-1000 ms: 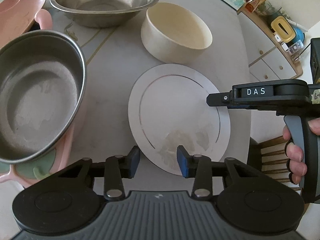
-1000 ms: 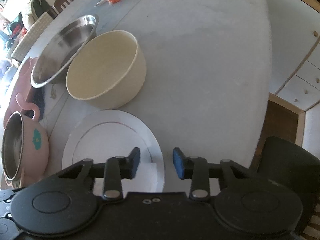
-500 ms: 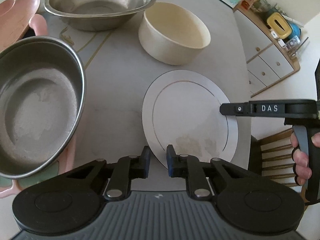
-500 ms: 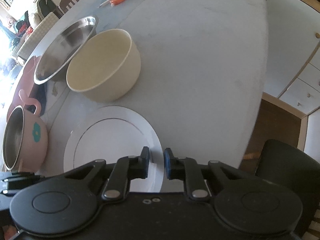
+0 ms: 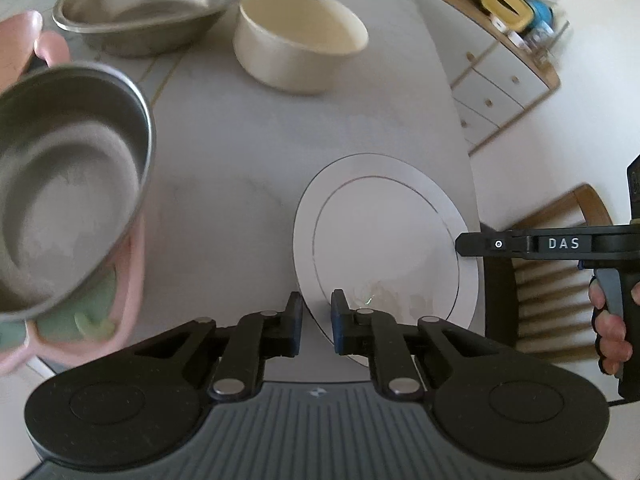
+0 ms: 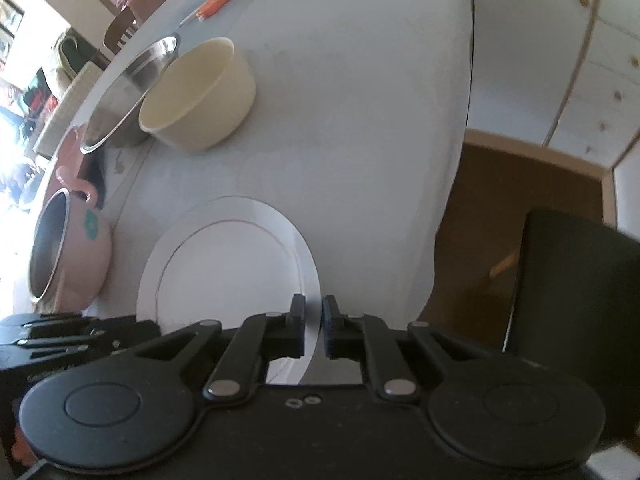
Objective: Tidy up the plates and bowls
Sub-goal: 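Close both tools on the rim of the small white plate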
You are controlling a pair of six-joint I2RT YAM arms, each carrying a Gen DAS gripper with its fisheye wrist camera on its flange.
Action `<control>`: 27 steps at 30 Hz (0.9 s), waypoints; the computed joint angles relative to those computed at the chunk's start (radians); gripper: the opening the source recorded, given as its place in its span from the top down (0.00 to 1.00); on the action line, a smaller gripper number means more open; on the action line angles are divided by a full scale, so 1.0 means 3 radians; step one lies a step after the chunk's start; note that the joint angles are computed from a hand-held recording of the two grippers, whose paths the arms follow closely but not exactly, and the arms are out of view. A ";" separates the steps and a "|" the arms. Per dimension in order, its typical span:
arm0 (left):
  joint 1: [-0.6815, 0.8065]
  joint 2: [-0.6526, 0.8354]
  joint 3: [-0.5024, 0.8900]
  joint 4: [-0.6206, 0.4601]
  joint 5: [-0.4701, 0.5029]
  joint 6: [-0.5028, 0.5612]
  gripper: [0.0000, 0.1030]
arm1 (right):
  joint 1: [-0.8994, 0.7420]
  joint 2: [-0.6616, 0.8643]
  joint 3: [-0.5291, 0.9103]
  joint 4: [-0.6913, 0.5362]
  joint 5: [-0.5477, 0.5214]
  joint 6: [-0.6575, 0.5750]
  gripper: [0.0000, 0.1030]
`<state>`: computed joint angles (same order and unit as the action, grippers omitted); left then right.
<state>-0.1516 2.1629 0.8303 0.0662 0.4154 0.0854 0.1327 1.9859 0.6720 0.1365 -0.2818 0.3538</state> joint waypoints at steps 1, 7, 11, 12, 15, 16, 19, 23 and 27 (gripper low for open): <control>0.0013 0.0007 -0.0009 0.0000 0.0030 0.0026 0.87 | 0.0001 -0.0035 -0.0049 0.0020 -0.0004 -0.0014 0.92; 0.0035 0.0056 0.0067 -0.0058 0.0079 0.0069 0.87 | -0.0048 0.0002 0.0019 -0.0052 -0.0063 -0.0040 0.85; 0.0007 0.0048 0.0030 0.0019 0.0047 0.0053 0.87 | -0.0092 0.0033 0.0003 0.0046 -0.0100 -0.0008 0.85; 0.0005 0.0050 0.0030 0.0024 0.0046 0.0041 0.87 | -0.0095 0.0031 -0.0016 0.0071 -0.0104 -0.0002 0.86; -0.0002 0.0043 0.0003 0.0064 0.0039 0.0037 0.87 | -0.0105 0.0006 -0.0087 0.0130 -0.0131 0.0001 0.88; -0.0011 0.0033 -0.0017 0.0089 0.0021 0.0040 0.87 | -0.0088 -0.0009 -0.0113 0.0161 -0.0107 0.0021 0.89; -0.0075 -0.0055 -0.0131 0.0201 -0.0105 0.0085 0.87 | -0.0030 -0.0059 -0.0196 0.0243 -0.0044 0.0172 0.90; -0.0051 -0.0132 -0.0191 0.0181 -0.0079 0.0124 0.88 | 0.0083 -0.0201 -0.0404 0.0398 0.0082 0.0358 0.90; 0.0028 -0.0218 -0.0251 0.0128 0.0004 0.0201 0.88 | 0.0194 -0.0424 -0.0630 0.0490 0.0164 0.0530 0.91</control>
<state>-0.1433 2.0977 0.7550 0.1047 0.4166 0.1456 0.1910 1.8589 0.4831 0.2834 -0.2325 0.5129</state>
